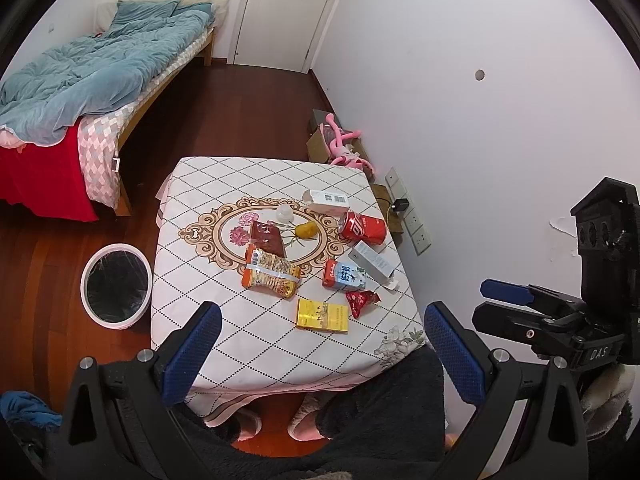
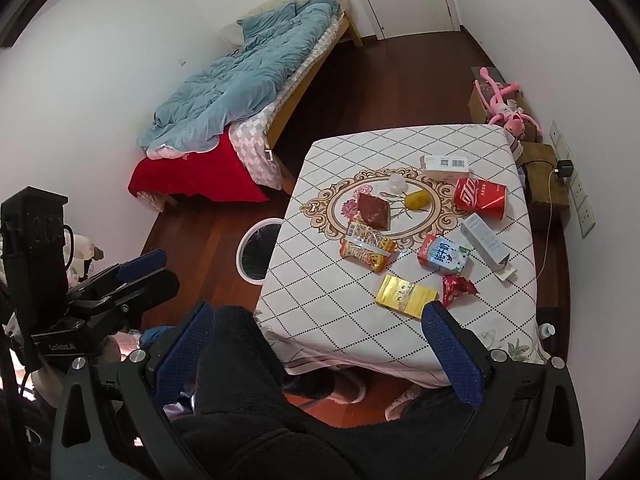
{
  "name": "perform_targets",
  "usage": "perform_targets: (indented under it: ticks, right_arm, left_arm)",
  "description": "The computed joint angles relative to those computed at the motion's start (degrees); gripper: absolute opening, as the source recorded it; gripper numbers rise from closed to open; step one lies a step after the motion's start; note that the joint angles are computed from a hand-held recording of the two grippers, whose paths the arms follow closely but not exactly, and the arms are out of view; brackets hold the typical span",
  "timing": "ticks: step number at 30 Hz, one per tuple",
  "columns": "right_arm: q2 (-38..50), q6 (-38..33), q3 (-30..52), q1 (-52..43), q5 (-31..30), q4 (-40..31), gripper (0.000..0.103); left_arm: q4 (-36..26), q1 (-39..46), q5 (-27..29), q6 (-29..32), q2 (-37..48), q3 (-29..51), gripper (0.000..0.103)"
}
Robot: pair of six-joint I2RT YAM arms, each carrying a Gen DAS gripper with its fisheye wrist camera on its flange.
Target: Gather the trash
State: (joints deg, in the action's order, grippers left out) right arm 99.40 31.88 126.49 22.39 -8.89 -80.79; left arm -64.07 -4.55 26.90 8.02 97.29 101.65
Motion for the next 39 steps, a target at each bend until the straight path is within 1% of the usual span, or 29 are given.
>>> perform_targets:
  ticks: [8,12,18,30,34,39]
  right_arm:
    - [0.4,0.0,0.3,0.1,0.0,-0.1,0.103]
    - [0.0,-0.1,-0.4,0.1,0.0,0.3,0.103]
    - [-0.2,-0.3,-1.1,0.1,-0.1,1.2,0.103]
    - [1.7,-0.9,2.8,0.0,0.1,-1.0,0.103]
    - [1.6,-0.8,2.6,0.1,0.2,-0.9,0.103]
    - [2.6,-1.3,4.8,0.1,0.4,-2.0,0.103]
  left_arm:
    - [0.4,0.3,0.2,0.3,-0.4,-0.8,0.103]
    - [0.9,-0.3,-0.1,-0.7,-0.4,-0.6,0.103]
    - [0.9,-0.1,0.1,-0.5,-0.8,-1.0,0.103]
    - [0.4,-0.4,0.5,-1.1,-1.0,-0.1,0.103]
    - [0.6,0.2,0.9,-0.5,-1.3,-0.7,0.103]
    - [1.1,-0.6,0.5,-1.1,-2.4,-1.3,0.103]
